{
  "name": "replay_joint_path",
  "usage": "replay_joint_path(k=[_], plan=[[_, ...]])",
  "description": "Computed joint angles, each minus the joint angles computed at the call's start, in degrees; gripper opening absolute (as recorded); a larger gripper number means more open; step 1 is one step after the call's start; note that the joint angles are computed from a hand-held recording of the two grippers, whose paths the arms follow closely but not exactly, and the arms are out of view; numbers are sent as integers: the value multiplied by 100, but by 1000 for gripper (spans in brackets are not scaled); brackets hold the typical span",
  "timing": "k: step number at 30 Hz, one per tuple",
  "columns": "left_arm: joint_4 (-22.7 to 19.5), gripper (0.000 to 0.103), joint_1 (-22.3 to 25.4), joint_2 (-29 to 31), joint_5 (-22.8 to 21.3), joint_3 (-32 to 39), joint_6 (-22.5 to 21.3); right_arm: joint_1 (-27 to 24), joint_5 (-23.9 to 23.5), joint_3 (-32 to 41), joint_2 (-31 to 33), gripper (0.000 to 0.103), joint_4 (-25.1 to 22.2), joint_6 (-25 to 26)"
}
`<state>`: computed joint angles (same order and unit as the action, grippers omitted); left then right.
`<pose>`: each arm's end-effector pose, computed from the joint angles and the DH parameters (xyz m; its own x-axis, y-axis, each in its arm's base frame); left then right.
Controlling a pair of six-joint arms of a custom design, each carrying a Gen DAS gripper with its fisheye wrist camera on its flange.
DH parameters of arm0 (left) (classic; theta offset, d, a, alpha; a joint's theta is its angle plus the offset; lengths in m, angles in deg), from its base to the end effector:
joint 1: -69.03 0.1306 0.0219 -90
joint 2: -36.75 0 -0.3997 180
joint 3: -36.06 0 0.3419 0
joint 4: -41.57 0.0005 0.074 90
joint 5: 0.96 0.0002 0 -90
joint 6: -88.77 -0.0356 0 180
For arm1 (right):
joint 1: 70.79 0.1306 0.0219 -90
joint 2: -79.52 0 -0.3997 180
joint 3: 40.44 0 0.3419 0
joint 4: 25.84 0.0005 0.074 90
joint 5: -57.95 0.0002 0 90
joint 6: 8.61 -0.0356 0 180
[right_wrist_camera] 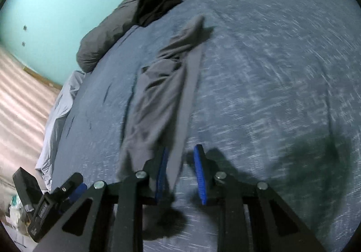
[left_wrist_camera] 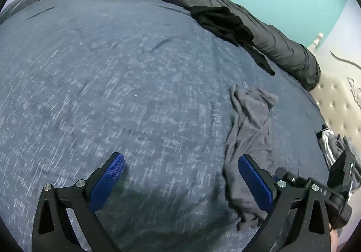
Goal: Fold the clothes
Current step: 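Release the grey garment and reposition the right gripper beside it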
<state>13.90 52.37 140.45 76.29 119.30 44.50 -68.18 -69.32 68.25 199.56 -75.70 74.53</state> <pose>0.4900 -0.1390 0.3183 -0.5972 -0.5503 -0.5836 -0.4142 0.8346 -0.3632 0.6047 0.0486 0.3195 -0.9083 0.0537 -0.4148 -0.2207 0.7809 0.5844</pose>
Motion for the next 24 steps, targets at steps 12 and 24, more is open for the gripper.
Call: replay_joint_path(k=[12, 24], plan=[[-272, 103, 53, 553, 438, 763, -512, -345, -357, 292, 123, 26, -409, 264], [-1545, 102, 177, 1758, 869, 2843, -1314, -223, -482, 551, 167, 26, -68, -429]])
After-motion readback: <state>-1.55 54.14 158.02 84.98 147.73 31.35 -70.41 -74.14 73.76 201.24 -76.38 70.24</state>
